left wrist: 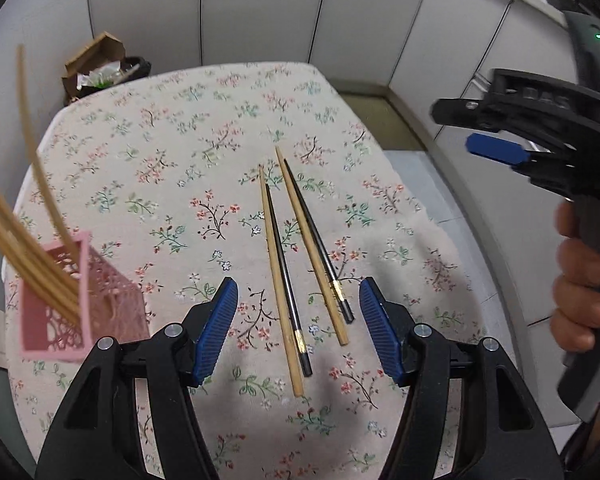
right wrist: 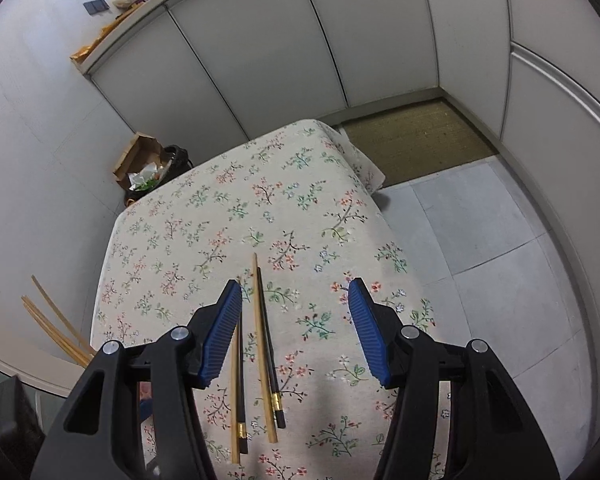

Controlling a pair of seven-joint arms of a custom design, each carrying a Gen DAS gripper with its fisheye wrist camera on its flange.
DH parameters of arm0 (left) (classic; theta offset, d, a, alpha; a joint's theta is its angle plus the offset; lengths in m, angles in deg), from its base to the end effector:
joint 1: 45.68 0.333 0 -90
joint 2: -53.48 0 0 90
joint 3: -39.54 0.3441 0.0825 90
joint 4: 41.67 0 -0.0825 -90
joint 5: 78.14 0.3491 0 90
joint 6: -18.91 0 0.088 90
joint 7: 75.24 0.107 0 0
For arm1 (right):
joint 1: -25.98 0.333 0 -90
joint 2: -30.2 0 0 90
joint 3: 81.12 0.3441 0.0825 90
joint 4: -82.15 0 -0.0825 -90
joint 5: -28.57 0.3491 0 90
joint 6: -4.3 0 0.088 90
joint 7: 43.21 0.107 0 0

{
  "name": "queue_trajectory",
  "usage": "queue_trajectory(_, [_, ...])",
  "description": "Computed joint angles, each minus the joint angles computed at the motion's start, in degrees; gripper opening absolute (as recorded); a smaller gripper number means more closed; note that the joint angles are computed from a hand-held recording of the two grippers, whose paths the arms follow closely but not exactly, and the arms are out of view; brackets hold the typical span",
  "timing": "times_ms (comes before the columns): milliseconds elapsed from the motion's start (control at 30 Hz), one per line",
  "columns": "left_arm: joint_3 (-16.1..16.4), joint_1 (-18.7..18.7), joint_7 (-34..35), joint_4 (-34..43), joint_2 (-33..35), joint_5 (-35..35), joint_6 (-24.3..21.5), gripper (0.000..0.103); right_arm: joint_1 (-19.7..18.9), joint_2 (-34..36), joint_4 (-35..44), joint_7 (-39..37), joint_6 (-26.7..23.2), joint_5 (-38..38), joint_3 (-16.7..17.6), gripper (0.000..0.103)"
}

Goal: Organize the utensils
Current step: 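Grasp a wooden chopstick with the left tool while the right tool grasps another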

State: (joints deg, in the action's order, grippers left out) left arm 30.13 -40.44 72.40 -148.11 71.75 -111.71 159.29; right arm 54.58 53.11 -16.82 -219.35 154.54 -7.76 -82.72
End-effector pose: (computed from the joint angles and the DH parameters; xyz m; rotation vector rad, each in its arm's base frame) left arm 0.6324 -0.0364 0.4262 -1.2968 2.6352 -0.8087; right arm 0.5946 0.3215 0.4473 -1.0889 2.2914 -0.4056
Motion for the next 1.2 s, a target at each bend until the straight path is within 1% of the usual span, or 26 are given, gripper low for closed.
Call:
queue_trajectory(33, [0.36, -0.46, -1.73, 0.90, 1.05, 0.85, -0.41, 0.057, -0.34, -0.04, -0.25, -0.41, -0.03, 0.70, 0.28, 0.055])
queue_trajectory(100, [1.24, -1.39, -7.06, 4.11, 3.79, 3.53, -3.11, 0.046, -1.07, 0.29, -0.69, -1.02, 0.92, 2.29, 0.77, 0.055])
queue_trajectory(133, [1.48, -1.67, -9.68, 6.02, 5.42, 4.59, -4.72, 0.044, -1.38, 0.32, -1.12, -1.17, 1.77, 2.88, 0.84, 0.055])
queue_trajectory(167, [1.47, -1.97, -11.19, 6.64, 6.18, 5.43, -4.79, 0.041, -1.57, 0.37, -1.42, -1.30, 2.52, 3.43, 0.88, 0.055])
queue_trajectory(233, [1.21, -2.65, -12.37, 6.83, 7.10, 7.21, -3.27, 0.037, -1.76, 0.61, -1.72, -1.79, 3.76, 4.34, 0.90, 0.055])
queue_trajectory(300, [1.26, -3.41, -13.90, 7.84, 8.21, 9.46, -2.72, 0.025, -1.82, 1.16, -0.95, -3.51, 2.98, 5.35, 1.18, 0.055])
queue_trajectory(367, [1.90, -4.19, -17.28, 10.18, 10.07, 11.94, -3.75, 0.020, -1.79, 1.62, -0.28, -4.99, 2.00, 6.31, 1.35, 0.054])
queue_trajectory(400, [2.05, -4.32, -18.62, 11.52, 11.09, 12.86, -4.39, 0.020, -1.81, 1.88, -0.02, -5.53, 1.86, 6.76, 1.38, 0.054])
queue_trajectory(433, [2.00, -4.19, -19.43, 12.64, 12.03, 13.44, -4.95, 0.020, -1.83, 2.08, 0.14, -6.00, 1.75, 7.23, 1.42, 0.054])
queue_trajectory(500, [1.89, -3.91, -20.89, 14.73, 13.47, 14.46, -6.70, 0.014, -1.73, 2.49, 0.63, -6.71, 1.38, 7.89, 1.33, 0.054])
queue_trajectory(633, [1.09, -3.21, -21.83, 18.12, 15.48, 15.32, -10.11, 0.013, -1.50, 3.30, 1.54, -7.57, 1.09, 8.81, 1.14, 0.054])
queue_trajectory(767, [0.64, -2.94, -22.37, 20.12, 16.42, 15.41, -12.27, 0.013, -1.20, 4.07, 2.70, -8.73, 0.64, 9.39, 1.07, 0.054])
queue_trajectory(900, [0.71, -3.28, -22.47, 20.77, 16.89, 16.26, -12.53, 0.013, -1.09, 4.42, 3.25, -9.62, 0.32, 9.93, 1.02, 0.054])
queue_trajectory(1033, [0.69, -3.06, -23.01, 23.11, 18.06, 16.53, -15.19, 0.013, -0.85, 4.39, 3.23, -9.79, 0.03, 10.07, 0.79, 0.055])
queue_trajectory(1200, [0.76, -3.72, -22.76, 24.35, 18.76, 17.76, -16.15, 0.012, -0.95, 4.81, 3.68, -10.49, -0.39, 10.64, 1.04, 0.054])
